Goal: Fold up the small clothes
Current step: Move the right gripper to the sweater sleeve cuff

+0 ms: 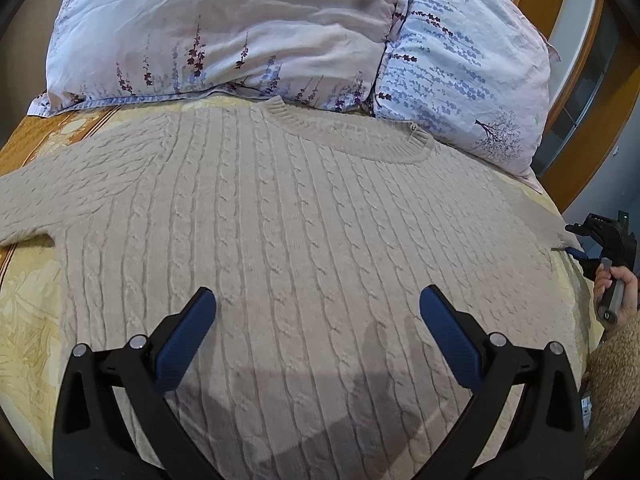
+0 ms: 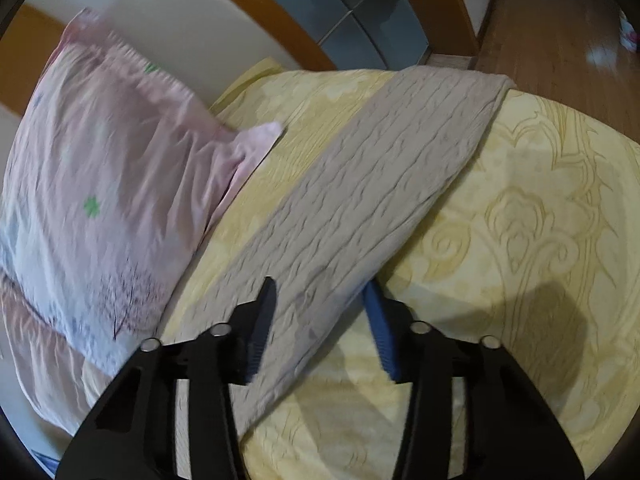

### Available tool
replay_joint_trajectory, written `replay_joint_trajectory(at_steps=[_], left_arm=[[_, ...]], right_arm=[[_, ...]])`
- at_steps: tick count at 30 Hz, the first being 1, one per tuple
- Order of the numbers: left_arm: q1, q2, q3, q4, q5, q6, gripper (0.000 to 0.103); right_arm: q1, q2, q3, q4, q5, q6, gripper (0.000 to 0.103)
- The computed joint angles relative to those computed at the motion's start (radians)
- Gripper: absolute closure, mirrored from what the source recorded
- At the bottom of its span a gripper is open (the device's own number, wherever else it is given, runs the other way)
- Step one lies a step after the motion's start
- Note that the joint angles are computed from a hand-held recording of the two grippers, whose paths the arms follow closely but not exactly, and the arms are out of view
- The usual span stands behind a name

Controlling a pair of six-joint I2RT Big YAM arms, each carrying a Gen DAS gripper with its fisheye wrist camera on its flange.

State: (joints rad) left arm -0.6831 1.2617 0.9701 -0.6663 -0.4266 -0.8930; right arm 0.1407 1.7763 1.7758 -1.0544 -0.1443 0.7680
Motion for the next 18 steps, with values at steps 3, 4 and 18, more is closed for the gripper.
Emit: replay_joint_trajectory(at_steps=[3,4,18], left_arm=[[0.005,-0.005,-0.006,0.006,0.000,0.007,0.002],[0.006,-0.006,-0.006,0.006,0.001,0.008,0.002],[0.039,-0.065,-0.051,0.061,0.059,0.004,0.002]], right_arm=[[-0.009,0.006,-0.001,0.012,0.009,0.018,0.070],[-0.009,0.010,0.001,0.015,0.019,0.019,0.074],[0.160,-0.053,0.066,0.128,0.155,-0.287,0.093]])
